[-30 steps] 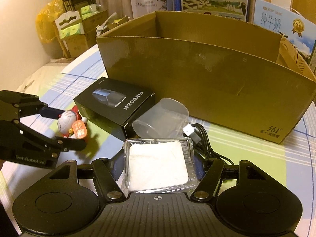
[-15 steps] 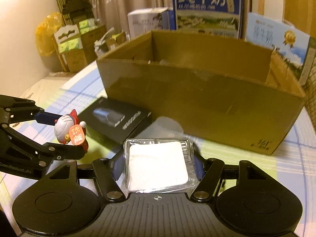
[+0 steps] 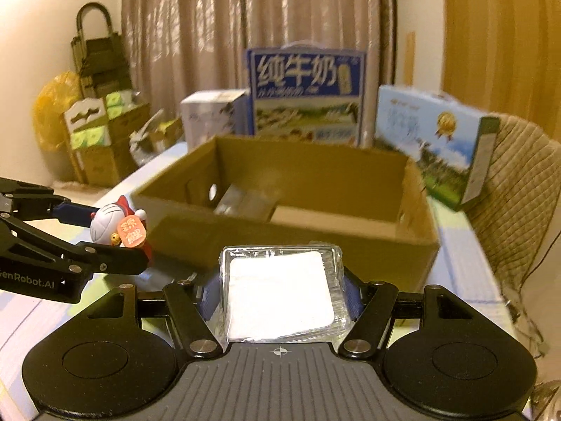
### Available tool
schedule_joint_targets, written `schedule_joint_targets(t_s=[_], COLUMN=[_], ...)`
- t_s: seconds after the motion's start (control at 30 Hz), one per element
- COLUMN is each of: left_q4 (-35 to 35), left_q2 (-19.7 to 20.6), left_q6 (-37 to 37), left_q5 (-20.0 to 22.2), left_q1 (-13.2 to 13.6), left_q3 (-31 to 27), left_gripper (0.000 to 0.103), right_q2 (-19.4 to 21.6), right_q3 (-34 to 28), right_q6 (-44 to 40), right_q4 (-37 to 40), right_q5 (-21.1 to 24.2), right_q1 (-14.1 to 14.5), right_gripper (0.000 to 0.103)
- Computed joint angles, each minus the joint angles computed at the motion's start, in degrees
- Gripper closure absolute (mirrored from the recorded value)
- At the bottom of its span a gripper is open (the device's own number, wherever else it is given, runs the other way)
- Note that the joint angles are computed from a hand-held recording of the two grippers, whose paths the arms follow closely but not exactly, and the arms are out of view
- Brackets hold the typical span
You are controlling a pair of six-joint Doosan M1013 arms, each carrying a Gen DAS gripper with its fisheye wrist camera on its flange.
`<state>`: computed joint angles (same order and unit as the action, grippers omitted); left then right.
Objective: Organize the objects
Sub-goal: 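Carry both items over the box while the left tool drops the Doraemon figure inside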
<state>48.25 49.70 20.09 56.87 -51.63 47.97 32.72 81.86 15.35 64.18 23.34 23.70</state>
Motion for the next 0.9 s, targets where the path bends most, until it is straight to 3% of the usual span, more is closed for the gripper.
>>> schedule_joint_targets(t_s=[0.17,0.33,0.63,0.9], left_q4=[3.0,4.3,3.1,0.4], left_q2=[1.6,4.7,5.7,7.5], left_q6=[-0.4,1.7,-2.2,-0.1], left_q5=[2.0,4.0,3.1,3.2], left_q1=[0.5,1.8,4.2,5.2], left_q3=[-4.7,-11.9,-12.4,-14.8], left_gripper=[0.038,0.038,0.038,0.038], right_q2=[-0.4,1.5,7.1,9.1], right_q3=[-1.0,-5.5,-13.9,-16.2], right_q6=[-3.6,-0.4,20.9,31.6], right_q4=[5.7,6.9,-10.7,-21.0], right_q5=[-2.7,-5.1,-6.6,-4.5], right_q1=[0.1,0.6,2.0,1.5], right_gripper=[0.039,0.039,0.039,0.039])
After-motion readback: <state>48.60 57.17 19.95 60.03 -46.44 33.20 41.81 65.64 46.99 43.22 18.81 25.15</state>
